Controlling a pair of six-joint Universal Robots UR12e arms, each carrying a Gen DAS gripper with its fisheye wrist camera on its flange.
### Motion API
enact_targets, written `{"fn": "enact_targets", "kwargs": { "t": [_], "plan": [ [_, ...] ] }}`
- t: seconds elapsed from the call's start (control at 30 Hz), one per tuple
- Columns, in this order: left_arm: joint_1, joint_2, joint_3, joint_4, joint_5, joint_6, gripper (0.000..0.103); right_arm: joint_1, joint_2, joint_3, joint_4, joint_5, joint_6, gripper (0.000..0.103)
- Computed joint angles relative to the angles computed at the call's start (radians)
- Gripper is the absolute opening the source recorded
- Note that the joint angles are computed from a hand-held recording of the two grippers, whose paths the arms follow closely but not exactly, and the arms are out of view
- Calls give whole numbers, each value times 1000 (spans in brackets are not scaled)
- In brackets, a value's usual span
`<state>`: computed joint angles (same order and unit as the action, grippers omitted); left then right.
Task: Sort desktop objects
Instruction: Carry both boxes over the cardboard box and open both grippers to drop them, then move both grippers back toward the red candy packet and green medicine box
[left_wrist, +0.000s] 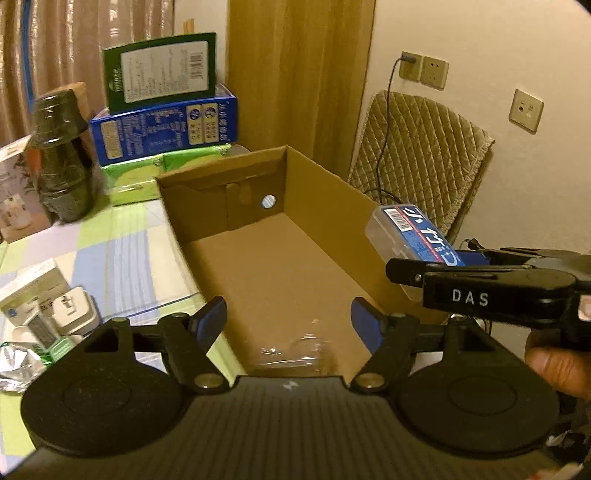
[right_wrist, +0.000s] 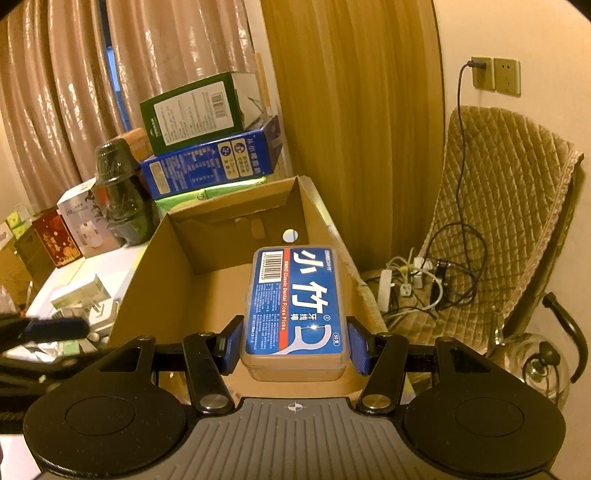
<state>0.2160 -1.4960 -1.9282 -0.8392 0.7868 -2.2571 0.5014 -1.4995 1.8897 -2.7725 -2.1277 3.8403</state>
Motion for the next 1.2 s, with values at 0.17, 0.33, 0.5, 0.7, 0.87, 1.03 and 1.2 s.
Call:
{"fn": "enact_targets", "kwargs": {
  "t": [0.17,0.33,0.5,0.7,0.87,1.03,1.2],
  "plan": [
    [42,19,-11,-17,-18,-29,72,-5,7,-2,-48,12,-1,64],
    [86,37,-19,-41,-15,-38,76,14,-5,1,-52,-14,37,71],
    [129,48,-19,-67,-2,-47,80,45,-24,7,-33,-37,106,73],
    [184,71,-32,-91,5,-24,85,98,-27,-6,-21,-58,138,78],
    [231,87,-42,-104,8,-4,90,144,-11,-32,-23,-70,127,86],
    [287,99,-50,-104,17,9,95,180,11,-57,-22,-62,106,94],
    [337,102,-58,-80,45,16,100,200,31,-76,-7,-34,94,97]
  ]
}}
